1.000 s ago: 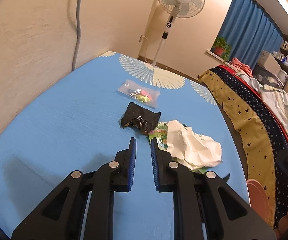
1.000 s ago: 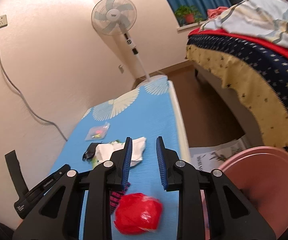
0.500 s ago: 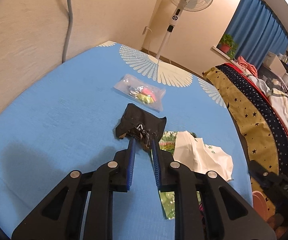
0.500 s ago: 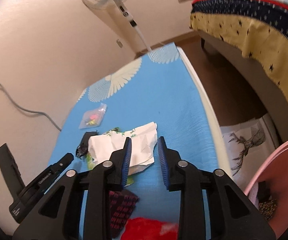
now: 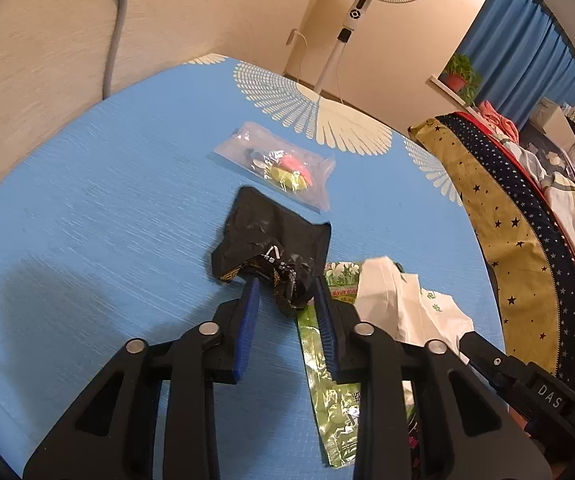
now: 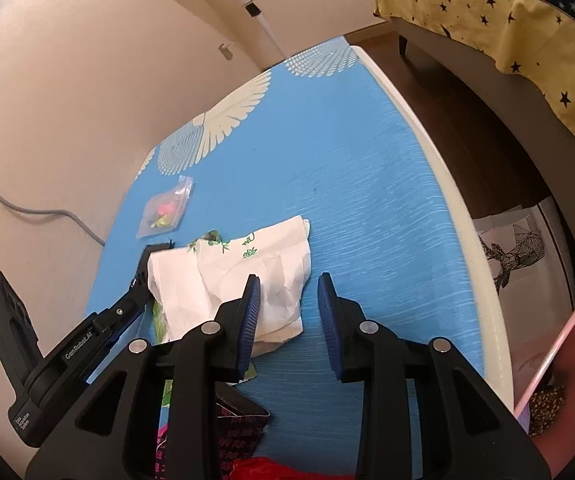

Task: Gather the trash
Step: 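Grasp the black pouch with the left tool while the right grasps the white tissue, then lift the black pouch and white tissue and carry them over the pink bin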

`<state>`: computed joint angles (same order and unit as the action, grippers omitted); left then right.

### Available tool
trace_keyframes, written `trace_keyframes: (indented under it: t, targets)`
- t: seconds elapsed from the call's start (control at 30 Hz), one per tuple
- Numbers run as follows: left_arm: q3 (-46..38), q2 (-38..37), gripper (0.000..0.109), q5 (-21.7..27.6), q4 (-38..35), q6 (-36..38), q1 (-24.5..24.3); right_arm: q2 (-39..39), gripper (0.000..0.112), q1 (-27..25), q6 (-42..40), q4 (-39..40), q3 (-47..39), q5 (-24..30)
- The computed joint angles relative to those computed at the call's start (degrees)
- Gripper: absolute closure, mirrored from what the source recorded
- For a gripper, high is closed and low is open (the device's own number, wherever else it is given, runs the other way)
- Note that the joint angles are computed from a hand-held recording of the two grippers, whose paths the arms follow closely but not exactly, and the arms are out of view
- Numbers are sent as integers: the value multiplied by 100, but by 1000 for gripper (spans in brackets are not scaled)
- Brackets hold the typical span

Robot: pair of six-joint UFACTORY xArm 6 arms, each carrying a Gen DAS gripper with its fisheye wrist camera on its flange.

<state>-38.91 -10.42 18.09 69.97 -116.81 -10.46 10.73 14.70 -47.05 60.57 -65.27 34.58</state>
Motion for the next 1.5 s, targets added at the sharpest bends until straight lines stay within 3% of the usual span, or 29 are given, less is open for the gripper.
trace_keyframes:
  t: [0.1,0.53,0.93,1.3,1.5]
  targets:
    - [21,-30,90,-10,176,-185,-3,15,96,35,-22,-65,-23,43]
    - [407,-836,95,876,-71,210,-409,-687,102,-79,-1056,992,446,129]
    - [685,-1836,96,1864,-456,795,-1193,-2097,103,-48,-1868,1542,1249,-545]
    - [651,-2449,96,3035,-628,869,-2501,-3485,103,-182,-1884,989,2150,-1390]
    - [531,-2341,96,3397,-540,589,-3235,-4326,103,-478,-1744,465,2754,-1467]
